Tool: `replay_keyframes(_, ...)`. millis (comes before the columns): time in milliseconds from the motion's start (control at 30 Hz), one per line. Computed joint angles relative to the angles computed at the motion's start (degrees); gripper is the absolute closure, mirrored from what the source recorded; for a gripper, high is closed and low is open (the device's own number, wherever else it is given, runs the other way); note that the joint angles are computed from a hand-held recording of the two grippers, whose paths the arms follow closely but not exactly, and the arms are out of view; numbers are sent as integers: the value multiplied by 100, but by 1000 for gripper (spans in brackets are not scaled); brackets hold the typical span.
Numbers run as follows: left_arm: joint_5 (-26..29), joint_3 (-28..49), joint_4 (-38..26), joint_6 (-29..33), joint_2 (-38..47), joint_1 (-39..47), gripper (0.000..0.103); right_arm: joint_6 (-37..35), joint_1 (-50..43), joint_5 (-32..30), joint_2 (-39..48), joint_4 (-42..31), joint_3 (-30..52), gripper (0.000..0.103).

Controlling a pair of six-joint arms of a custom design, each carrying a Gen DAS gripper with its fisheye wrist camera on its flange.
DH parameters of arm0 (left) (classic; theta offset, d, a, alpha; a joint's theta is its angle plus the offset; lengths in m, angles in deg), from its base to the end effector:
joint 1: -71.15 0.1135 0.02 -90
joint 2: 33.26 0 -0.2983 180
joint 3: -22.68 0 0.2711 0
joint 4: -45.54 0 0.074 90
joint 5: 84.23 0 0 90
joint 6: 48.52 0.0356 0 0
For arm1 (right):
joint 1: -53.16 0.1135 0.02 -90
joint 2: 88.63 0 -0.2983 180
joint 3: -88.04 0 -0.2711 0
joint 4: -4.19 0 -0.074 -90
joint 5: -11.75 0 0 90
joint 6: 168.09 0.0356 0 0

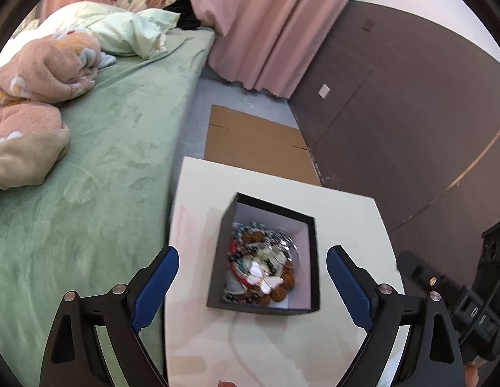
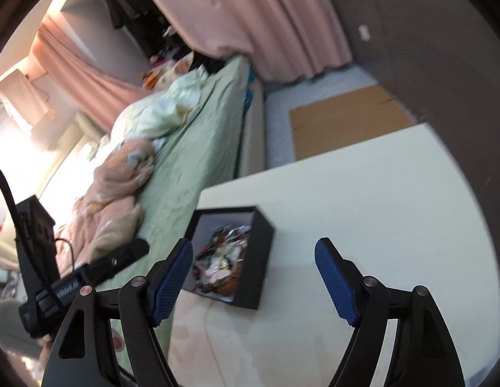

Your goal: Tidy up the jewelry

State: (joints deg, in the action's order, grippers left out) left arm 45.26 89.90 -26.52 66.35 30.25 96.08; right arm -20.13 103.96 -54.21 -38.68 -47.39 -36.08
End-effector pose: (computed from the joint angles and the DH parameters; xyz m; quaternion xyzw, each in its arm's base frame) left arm 0.1863 0.0616 0.3037 0.0630 0.9245 -0.2266 0.3000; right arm 0.1201 0.1243 0.2937 0.1350 0.8991 0.1878 0.3718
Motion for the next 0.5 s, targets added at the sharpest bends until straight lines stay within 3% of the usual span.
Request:
replay_keyframes(100, 21, -137, -84, 106, -333, -38, 9, 322, 371, 518, -230, -370, 74, 9)
replay_keyframes(233, 9, -329, -230, 223, -718, -84, 9, 870, 888, 1039, -490, -926, 145, 8)
replay_keyframes(333, 12, -419, -363, 339, -990, -65, 9, 1289, 1208, 1234, -631, -1291, 168, 0)
replay_keyframes(500, -28, -469, -598, 442, -1397, -36, 9, 2044, 1930, 1506, -672, -1988, 274, 0)
